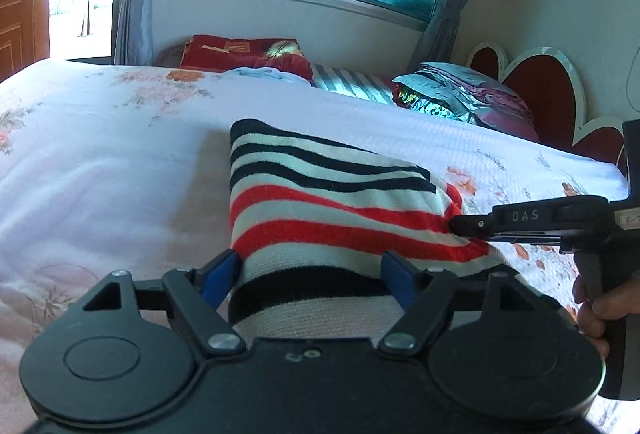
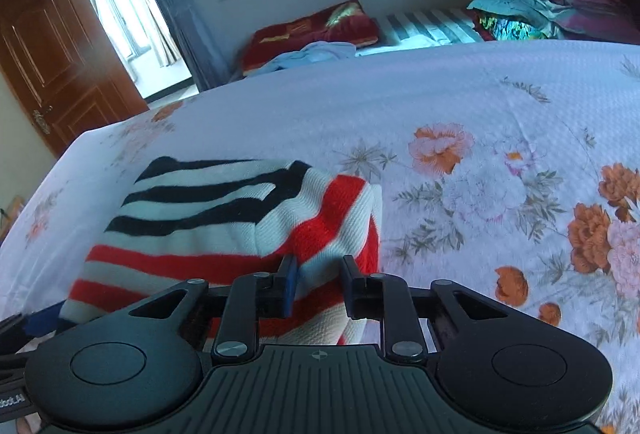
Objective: Fold small clothes
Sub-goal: 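Lay the folded bundle flat and press its edges with both tools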
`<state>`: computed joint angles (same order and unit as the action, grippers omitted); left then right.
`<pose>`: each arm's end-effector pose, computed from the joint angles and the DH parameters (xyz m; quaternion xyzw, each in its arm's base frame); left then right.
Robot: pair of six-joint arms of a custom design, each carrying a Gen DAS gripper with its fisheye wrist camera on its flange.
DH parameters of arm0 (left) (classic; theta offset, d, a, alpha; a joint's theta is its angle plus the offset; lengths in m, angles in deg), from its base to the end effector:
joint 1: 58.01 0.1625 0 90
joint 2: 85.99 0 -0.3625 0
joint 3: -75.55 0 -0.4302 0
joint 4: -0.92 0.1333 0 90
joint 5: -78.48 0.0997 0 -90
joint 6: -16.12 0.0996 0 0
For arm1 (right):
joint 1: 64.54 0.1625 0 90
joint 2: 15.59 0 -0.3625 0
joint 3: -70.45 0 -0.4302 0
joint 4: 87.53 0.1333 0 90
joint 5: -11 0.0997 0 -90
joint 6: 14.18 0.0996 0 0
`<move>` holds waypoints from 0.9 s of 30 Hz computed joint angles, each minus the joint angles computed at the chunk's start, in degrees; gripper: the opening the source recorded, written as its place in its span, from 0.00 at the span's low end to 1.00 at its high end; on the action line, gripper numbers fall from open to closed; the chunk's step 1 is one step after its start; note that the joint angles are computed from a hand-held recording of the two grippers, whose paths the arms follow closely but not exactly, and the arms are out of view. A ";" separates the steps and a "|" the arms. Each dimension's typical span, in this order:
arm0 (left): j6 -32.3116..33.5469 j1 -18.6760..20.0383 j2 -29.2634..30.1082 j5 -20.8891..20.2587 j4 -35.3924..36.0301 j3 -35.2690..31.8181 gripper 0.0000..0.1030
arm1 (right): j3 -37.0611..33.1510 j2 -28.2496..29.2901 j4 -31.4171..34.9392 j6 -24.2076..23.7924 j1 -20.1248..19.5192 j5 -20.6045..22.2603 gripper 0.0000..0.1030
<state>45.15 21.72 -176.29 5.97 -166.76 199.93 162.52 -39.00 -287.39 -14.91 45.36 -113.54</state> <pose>0.0729 -0.5133 0.2839 0.2554 0.8832 -0.3391 0.1991 0.2827 -0.5552 -0.0902 0.0573 -0.8981 0.3776 0.2181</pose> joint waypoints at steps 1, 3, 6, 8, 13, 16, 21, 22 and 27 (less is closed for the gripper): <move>-0.52 -0.07 -0.22 0.21 0.46 -0.07 0.74 | -0.41 0.16 0.49 -0.48 0.12 -0.59 0.22; -2.03 -0.34 -2.14 0.31 1.77 0.58 0.73 | 0.44 -0.78 0.88 0.20 0.88 -1.23 0.22; -2.16 -0.21 -6.12 -0.93 3.33 2.41 0.73 | 6.30 -4.41 -3.54 0.99 2.38 1.88 0.22; -1.33 -0.58 -8.48 -0.79 4.11 3.92 0.73 | 9.54 -5.89 -5.03 0.05 4.09 1.92 0.22; -0.55 -0.55 -11.57 1.37 8.55 6.39 0.73 | 13.33 -5.46 -7.04 1.92 8.02 -2.86 0.22; -2.92 0.41 -11.17 1.46 10.81 6.08 0.75 | 13.53 -3.90 -6.00 3.83 7.91 -5.85 0.22; -2.98 -0.63 -13.80 2.52 13.03 6.91 0.75 | 13.47 -3.80 -7.03 7.53 9.07 -6.76 0.22; -2.91 -0.71 -14.01 2.84 13.33 6.92 0.75 | 13.65 -3.80 -7.75 7.68 9.77 -7.05 0.22; -4.63 -0.44 -14.46 3.48 15.47 6.83 0.77 | 14.61 -3.19 -3.56 11.56 10.67 -10.50 0.22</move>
<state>40.52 21.28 -190.75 9.45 -151.29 206.76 177.13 -42.19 -290.96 -3.36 56.03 -124.03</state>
